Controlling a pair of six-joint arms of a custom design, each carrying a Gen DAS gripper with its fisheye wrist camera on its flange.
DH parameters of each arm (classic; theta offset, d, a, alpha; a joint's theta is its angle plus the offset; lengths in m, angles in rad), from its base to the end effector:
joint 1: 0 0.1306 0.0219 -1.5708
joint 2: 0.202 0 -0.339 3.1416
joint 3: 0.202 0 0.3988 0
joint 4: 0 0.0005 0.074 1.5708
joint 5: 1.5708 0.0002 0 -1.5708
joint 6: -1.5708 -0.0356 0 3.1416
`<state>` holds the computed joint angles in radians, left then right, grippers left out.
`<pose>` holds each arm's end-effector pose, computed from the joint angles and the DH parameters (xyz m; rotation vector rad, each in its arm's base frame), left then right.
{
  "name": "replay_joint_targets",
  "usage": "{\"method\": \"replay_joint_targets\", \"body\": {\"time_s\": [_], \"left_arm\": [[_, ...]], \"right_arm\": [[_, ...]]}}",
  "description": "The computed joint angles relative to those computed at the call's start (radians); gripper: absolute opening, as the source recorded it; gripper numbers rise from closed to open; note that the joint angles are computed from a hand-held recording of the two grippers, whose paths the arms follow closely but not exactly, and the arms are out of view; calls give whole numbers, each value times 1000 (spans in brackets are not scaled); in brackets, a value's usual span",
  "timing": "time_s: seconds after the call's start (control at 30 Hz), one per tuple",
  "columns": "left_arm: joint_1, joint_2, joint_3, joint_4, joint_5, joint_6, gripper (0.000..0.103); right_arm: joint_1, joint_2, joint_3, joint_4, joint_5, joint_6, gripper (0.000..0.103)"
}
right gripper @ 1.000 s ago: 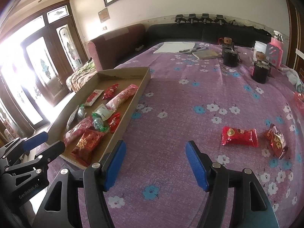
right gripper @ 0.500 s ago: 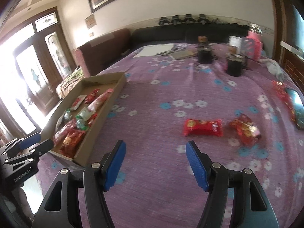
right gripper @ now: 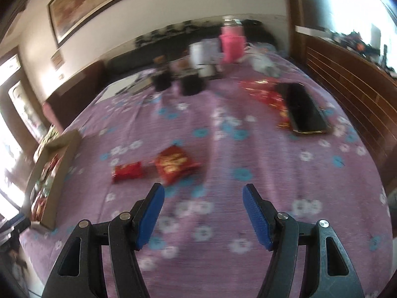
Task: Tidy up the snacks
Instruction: 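Move both tools back toward the last red packets on the tablecloth, then grasp the red gold-printed packet with the right tool while the left tool approaches a red bar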
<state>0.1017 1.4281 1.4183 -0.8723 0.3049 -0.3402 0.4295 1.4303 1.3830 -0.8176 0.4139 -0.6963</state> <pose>0.5077 0.0406 0.3816 0.4172 2.3692 -0.1713 0.4699 0.1989 0.3689 0.4896 2.2904 0.0444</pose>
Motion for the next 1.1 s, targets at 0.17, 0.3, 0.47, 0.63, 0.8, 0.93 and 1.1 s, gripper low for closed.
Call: {"method": "replay_joint_targets", "body": {"time_s": [0.17,0.3,0.47,0.63,0.8,0.93,1.1], "left_arm": [[-17,-6,9,-63,83,-48,56],[-35,-12,1,-56,55,-46,56],[-43,0,12,-71,30,-32,56],[-43,33,58,-112,95,-19,62],[-100,80,135,-118,70,-7,72],[-175,131,196,-94,-46,-33,72],[-237,229,305,-97,-91,-89,72]], "right_arm": [[-8,60,73,-23,-9,60,68],[-17,180,213,-55,-49,142,68],[-35,310,357,-95,-69,197,71],[-47,305,314,-18,-104,211,71],[-68,308,291,-4,-154,209,71],[-81,325,298,-14,-228,196,71],[-66,338,315,-38,-177,193,55]]}}
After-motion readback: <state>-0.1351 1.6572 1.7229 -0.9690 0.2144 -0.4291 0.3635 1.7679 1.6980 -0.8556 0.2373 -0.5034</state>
